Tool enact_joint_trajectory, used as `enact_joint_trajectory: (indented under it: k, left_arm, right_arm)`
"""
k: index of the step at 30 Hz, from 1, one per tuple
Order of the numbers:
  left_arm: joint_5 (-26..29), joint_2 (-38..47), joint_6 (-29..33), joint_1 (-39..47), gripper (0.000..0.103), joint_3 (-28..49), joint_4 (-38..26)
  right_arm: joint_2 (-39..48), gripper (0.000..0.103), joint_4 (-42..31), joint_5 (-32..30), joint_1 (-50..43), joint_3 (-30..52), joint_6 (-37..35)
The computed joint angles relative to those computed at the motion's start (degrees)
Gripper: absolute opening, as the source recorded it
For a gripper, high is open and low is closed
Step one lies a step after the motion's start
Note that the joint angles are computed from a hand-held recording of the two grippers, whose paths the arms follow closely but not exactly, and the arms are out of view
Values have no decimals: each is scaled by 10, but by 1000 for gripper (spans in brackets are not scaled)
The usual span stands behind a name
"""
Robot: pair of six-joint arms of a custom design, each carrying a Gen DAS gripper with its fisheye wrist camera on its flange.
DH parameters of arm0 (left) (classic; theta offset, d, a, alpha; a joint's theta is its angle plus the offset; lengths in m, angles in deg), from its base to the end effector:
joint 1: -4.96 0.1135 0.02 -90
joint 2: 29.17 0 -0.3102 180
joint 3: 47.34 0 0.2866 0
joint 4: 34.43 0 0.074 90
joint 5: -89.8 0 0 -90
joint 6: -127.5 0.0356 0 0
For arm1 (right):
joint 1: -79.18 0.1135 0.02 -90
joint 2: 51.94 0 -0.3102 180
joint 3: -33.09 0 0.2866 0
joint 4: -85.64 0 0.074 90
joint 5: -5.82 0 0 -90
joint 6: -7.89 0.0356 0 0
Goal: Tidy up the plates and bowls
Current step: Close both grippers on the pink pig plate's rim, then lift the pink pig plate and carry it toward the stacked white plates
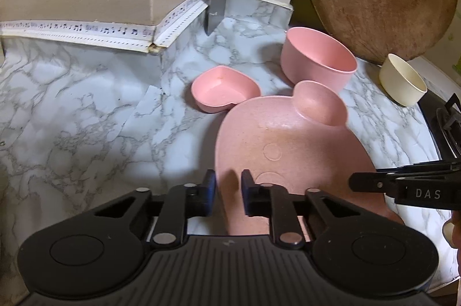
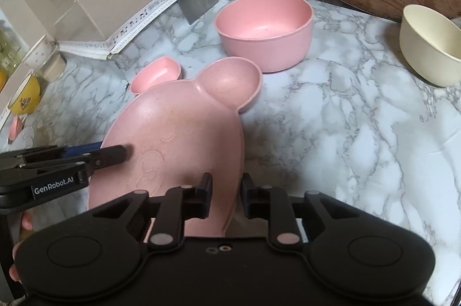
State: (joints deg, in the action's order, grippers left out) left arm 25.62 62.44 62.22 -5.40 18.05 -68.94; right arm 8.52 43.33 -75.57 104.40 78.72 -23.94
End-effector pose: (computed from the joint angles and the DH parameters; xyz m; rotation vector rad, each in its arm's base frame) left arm 0.3294 -0.0760 0.2044 0.9104 2.3759 -0.4947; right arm 0.1863 0.0818 0.2183 0.7905 2.4700 0.3628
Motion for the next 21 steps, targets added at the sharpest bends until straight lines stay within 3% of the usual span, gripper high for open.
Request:
enact_joint_trajectory:
  k: [13, 21]
  left_arm:
    - [34, -56, 9, 47, 15, -13, -41]
    - [65, -78, 20, 121, 15, 5, -83]
  right_arm:
    - [-3, 10, -76, 51, 57, 57, 21]
    - [32, 10, -93, 72, 89, 129, -8]
